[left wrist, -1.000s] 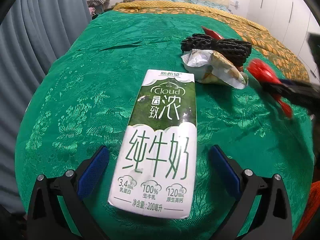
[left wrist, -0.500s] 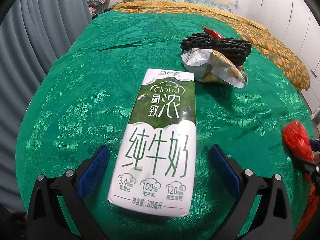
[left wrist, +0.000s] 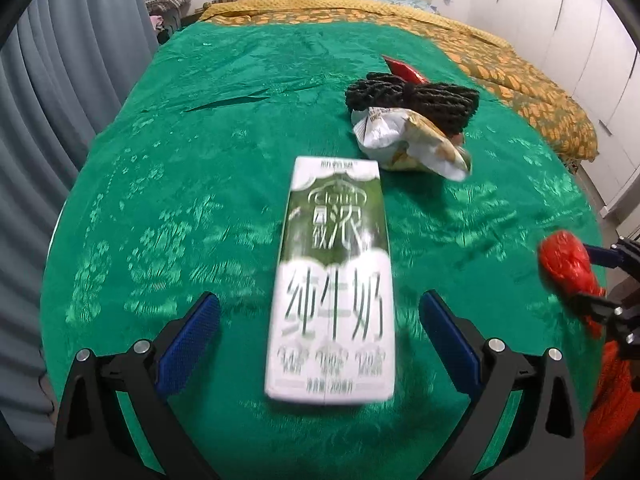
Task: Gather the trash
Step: 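Carry the carton and red bag over the blue wastebasket with both grippers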
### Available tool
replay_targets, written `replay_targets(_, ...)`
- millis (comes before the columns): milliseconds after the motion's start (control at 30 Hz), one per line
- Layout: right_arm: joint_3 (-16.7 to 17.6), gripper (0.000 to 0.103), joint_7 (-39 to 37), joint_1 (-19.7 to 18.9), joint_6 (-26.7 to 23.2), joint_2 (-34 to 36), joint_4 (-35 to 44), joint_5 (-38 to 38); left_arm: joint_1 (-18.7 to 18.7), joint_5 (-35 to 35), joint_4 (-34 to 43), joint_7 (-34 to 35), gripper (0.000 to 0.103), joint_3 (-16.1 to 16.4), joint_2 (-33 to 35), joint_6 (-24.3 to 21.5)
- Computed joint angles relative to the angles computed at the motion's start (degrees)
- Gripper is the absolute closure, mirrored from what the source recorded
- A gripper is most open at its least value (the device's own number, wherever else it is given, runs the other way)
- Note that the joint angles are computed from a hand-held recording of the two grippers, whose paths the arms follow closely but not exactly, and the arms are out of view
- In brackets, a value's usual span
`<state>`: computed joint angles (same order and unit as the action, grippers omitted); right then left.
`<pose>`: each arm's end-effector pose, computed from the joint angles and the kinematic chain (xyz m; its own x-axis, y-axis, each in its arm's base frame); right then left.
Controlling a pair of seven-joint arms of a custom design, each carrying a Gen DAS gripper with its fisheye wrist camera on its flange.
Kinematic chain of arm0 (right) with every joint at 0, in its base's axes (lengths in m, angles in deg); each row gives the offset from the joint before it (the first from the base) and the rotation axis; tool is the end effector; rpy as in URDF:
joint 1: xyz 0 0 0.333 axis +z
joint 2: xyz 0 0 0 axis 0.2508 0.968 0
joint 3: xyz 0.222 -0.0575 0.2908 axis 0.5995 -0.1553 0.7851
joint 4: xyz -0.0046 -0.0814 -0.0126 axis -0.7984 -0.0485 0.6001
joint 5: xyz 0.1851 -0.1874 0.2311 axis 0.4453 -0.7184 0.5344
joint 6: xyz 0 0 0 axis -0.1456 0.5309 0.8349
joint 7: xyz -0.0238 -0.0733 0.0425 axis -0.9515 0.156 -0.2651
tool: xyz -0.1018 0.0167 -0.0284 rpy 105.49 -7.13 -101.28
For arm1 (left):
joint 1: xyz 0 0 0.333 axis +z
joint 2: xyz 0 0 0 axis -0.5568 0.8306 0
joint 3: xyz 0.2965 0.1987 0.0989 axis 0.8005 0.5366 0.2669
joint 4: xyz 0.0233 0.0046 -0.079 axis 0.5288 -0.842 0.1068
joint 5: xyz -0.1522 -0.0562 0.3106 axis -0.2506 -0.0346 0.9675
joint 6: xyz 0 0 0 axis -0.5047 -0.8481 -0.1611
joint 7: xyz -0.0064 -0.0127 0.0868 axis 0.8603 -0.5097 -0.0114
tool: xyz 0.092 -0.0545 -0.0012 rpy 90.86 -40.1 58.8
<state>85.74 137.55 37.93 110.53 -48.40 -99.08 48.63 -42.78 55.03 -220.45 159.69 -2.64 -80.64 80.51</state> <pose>0.3889 0.2671 0.5328 0.2583 -0.9578 -0.1262 -0.8423 -0.1593 -0.5149 0.4733 -0.1490 0.5280 -0.3608 -0.9324 0.0190 -0.7934 0.2962 -0.5318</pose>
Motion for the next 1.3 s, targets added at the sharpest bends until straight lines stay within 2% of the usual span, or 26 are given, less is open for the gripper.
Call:
replay_targets(33,-0.56,0.047,-1.14,0.52,-0.01,0.47,0.27,1.53,0.37,1.69,0.63,-1.41,0.006,-0.37,0.45,-0.22)
replay_targets(67,-0.73,0.055,-1.41,0.62,0.09,0.64,0.33,2.23,0.75,3.79,1.23,-2.90,0.012,-0.72,0.88,-0.53)
replay_targets(100,-0.85,0.058,-1.15,0.58,0.70,0.48,0.02,2.92,1.15,6.33,1.60,-4.74,0.026,-1.09,1.13,-0.90)
replay_targets(133,-1.07,0.059,-1.29,0.73,1.81,-0.05,-0.65,3.90,1.34,8.06,1.98,-5.98,0.035,-1.27,1.33,-1.31)
replay_targets(167,-1.12,0.059,-1.43,0.77,2.75,-0.53,-1.19,4.38,1.22,8.22,2.11,-6.01,0.053,-1.18,1.40,-1.66)
replay_targets(267,-1.35,0.059,-1.85,0.78,5.75,-3.76,-3.98,5.45,0.74,6.81,1.29,-6.53,0.054,-0.97,0.27,-1.37)
replay_targets(367,-3.21,0.059,-3.77,1.60,8.24,-8.06,-7.71,8.68,-2.11,-1.03,-0.60,-2.73,0.055,-0.37,-2.67,-1.39)
replay_targets(467,-5.03,0.059,-4.27,0.13,9.35,-13.32,-11.96,10.61,-5.79,-7.63,-1.26,0.38,0.055,-0.49,-4.59,-1.64)
replay_targets(600,-5.17,0.059,-2.66,-7.93,7.06,-20.93,-17.04,8.28,-11.48,-14.12,1.10,2.43,0.055,-2.87,-4.30,-1.56)
replay_targets(633,-5.81,0.059,-2.39,-10.62,5.81,-23.37,-18.52,7.39,-12.90,-15.20,2.25,2.74,0.055,-3.75,-3.56,-1.30)
replay_targets(767,-9.49,0.059,-3.86,-15.57,2.99,-28.33,-21.53,6.58,-17.40,-17.49,8.81,2.64,0.054,-7.63,1.59,-1.15)
replay_targets(900,-13.21,0.059,-7.13,-19.25,2.48,-28.62,-23.04,6.63,-20.49,-11.79,17.68,-3.45,0.054,-11.92,10.11,-2.08)
replay_targets(1033,-16.42,0.059,-9.82,-23.28,5.74,-26.14,-25.57,7.66,-25.01,-1.51,26.24,-12.77,0.054,-12.95,19.44,-3.33)
replay_targets(1167,-20.31,0.059,-12.53,-23.43,9.84,-24.18,-27.60,11.36,-29.02,5.26,33.44,-18.96,0.054,-12.33,27.40,-5.18)
replay_targets(1300,-25.01,0.057,-16.89,-20.73,12.10,-22.70,-28.29,15.99,-31.29,9.02,38.24,-21.67,0.053,-11.63,33.10,-5.51)
